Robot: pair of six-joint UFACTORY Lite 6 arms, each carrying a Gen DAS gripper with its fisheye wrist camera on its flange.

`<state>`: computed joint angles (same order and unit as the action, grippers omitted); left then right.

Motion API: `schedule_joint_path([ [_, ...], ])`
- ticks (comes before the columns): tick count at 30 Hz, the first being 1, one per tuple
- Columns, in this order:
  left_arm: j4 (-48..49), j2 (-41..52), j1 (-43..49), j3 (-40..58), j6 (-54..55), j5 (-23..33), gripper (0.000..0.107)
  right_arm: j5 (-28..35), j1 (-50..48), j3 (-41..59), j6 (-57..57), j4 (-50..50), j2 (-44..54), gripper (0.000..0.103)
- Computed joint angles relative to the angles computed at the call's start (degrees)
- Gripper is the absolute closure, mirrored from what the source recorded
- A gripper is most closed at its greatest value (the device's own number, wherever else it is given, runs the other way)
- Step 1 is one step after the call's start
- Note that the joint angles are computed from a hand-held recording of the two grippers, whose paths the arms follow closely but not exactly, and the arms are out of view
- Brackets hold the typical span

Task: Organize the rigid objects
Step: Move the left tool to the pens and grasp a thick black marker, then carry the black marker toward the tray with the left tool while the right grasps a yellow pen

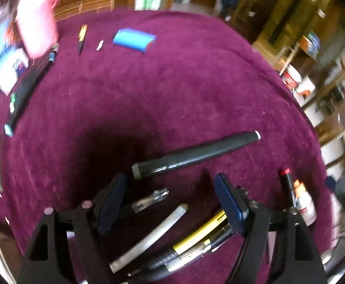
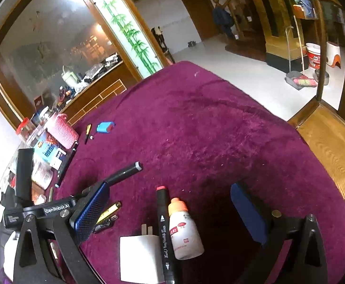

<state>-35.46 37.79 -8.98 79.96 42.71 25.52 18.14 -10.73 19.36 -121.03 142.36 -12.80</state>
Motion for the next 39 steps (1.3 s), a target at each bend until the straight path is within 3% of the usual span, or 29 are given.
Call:
schedule_joint_path([
  [2,3.39,-2.53,-1.25,-3.7,-0.36,-1.07,0.032,-0.74,0.86,0.47,-1.18,1.44,0.6,0.001],
  [6,-3.12,-13.96,-1.32,-19.23,12.78,-0.74,0.032,-0.97,1.01,1.13,0.2,0.08,2.18,0.001],
  [10,-9.58,-23.48,2.81,-31.05,23.6,6.29,0.033,-1.17,0.45,1.68,2.43,-2.24,3.88,0.001],
  [14,-9.89,-30.14,7.6,-36.13,26.97,14.06,0.036,1.0,-2.69,1.01,10.48,-10.77,3.78,0.001],
  [17,-13.22,-35.01,5.68,-36.1,27.89,6.1,0.036,2.93,-5.36,-0.25,14.79,-14.96,2.05,0.001],
  [21,-18.61,-28.13,-1.22,-29.11,31.95,-8.12,0.036,6.0,-9.76,-0.6,20.54,-20.58,2.65,0.001],
  [24,-9.3,-17.64,-6.85,-19.92,27.56,-14.65,0.036,8.22,-12.04,0.67,23.78,-23.77,5.65,0.001],
  [28,5.62,-4.95,-9.69,-6.92,13.9,-12.64,0.036,8.41,-12.46,2.2,25.14,-24.37,8.08,0.001],
  [29,7.62,-3.18,-10.25,-5.07,11.45,-12.28,0.031,7.78,-11.95,2.39,25.07,-24.02,7.85,0.001],
  [30,7.76,-2.51,-10.98,-4.95,11.4,-14.31,0.024,7.1,-11.39,2.63,24.74,-23.49,7.84,0.001],
  [32,5.08,-0.92,-10.81,-2.63,12.59,-12.64,0.024,6.48,-10.23,3.09,24.32,-22.89,8.51,0.001],
  [34,2.69,1.38,-9.4,0.62,13.82,-7.81,0.04,5.96,-9.15,4.08,25.04,-23.3,9.92,0.001],
  [36,-1.49,-0.07,-8.31,-0.65,17.48,-4.26,0.092,4.96,-8.27,4.25,24.1,-22.01,9.9,0.001],
  [39,-3.32,-5.18,-9.13,-8.16,19.12,-8.56,0.093,4.33,-7.78,4.1,22.66,-20.58,9.86,0.001],
])
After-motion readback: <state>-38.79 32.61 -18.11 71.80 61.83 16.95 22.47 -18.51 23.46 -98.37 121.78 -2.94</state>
